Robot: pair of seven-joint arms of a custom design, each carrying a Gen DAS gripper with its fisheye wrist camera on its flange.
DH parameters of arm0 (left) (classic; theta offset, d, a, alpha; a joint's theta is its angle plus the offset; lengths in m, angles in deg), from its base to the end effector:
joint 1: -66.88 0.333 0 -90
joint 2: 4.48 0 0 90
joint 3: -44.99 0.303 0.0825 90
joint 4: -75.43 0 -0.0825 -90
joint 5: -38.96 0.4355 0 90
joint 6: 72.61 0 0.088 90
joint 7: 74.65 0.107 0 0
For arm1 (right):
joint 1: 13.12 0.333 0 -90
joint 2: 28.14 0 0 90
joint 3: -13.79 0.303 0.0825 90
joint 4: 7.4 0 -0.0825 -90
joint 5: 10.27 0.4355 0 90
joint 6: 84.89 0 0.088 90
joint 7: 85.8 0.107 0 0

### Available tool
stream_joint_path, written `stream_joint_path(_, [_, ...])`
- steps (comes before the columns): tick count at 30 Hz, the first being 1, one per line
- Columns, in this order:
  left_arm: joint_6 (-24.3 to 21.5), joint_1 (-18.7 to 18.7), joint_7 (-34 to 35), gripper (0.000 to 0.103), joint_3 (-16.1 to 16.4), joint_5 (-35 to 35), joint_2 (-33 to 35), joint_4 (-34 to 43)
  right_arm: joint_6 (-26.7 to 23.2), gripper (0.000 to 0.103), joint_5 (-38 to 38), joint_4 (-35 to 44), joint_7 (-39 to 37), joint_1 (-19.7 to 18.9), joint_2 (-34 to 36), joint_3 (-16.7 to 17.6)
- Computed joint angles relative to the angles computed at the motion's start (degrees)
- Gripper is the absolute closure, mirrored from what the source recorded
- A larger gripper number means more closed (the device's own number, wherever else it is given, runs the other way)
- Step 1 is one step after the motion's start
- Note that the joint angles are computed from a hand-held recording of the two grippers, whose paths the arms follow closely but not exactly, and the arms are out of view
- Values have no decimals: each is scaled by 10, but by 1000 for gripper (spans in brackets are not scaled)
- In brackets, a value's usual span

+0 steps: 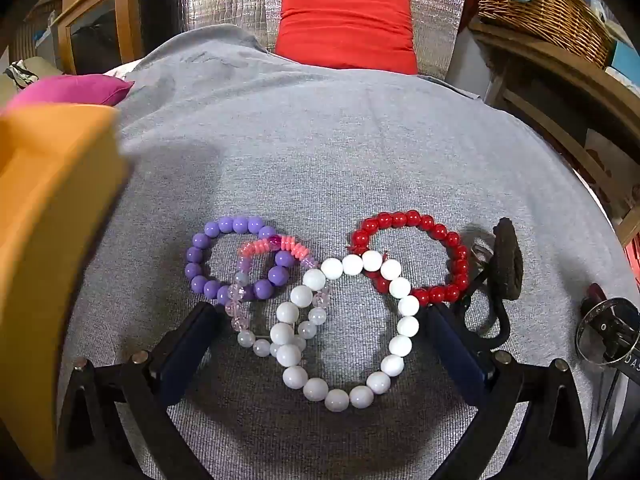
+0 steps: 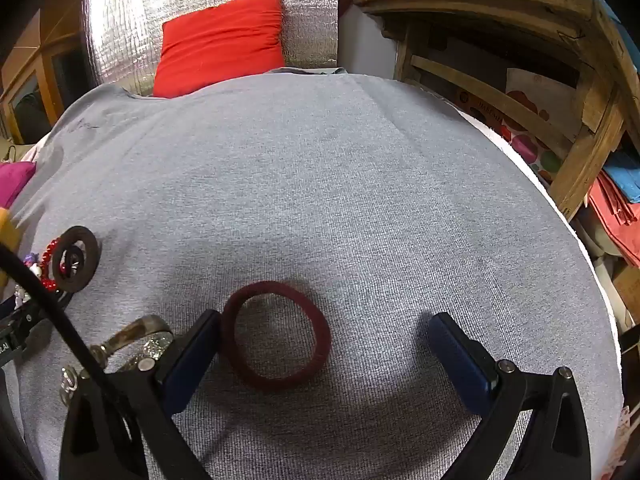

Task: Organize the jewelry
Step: 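Move the right gripper over the silver bangle on the cloth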

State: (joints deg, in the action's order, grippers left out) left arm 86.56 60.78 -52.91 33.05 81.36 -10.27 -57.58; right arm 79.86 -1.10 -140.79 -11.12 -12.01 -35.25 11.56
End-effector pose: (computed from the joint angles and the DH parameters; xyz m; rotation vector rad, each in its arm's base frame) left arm 0.5351 -0.2063 0.3897 -2.0366 1.5893 -0.6728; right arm 0.5790 -0.0206 0.4230 -1.9259 1.7307 -0.6432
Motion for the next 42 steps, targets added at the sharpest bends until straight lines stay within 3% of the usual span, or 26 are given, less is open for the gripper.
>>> stream_joint_path(1, [-13,0,-28,0,-10,32,11,9,-3,0,-4,1,3,-1,0,1])
stream_joint_path(16, [-18,-11,-25,0,-1,30,10,10,-6,0,-19,0,15,-4,-2,3])
stream_joint_path(19, [-18,-11,-24,0,-1,30,10,10,-42,0,20,-1,-33,6,-15,-9])
stream_joint_path(22, [-19,-11,-25,0,-1,31,10,10,-116,0,18,-2,-55,1,-41,-13])
stream_joint_path(24, [-36,-14,-24,0,-3,20,11,17,-216,0,13,9,-85,-3,-65,-23])
stream_joint_path(26, [-50,-23,22,0,-1,-30,-1,11,-251,0,36,-1,-112,-7,-97,-31])
stream_joint_path(27, [-56,-30,61,0,4,-76,-15,1,-237,0,50,-14,-124,-7,-116,-34])
stream_joint_path(30, [-117,-38,62,0,-9,-126,-71,-24,-214,0,93,-31,-154,1,-155,-44])
stream_joint_path(34, [-214,-36,-5,0,-64,-43,-168,-51,-203,0,145,-45,-176,11,-198,-48])
stream_joint_path(39, [-271,-58,-30,0,-86,-38,-248,-75,-145,0,134,-109,-155,14,-266,-14])
stream_joint_path(42, [-292,-64,-30,0,-98,-23,-285,-89,-125,0,130,-137,-165,24,-295,-19])
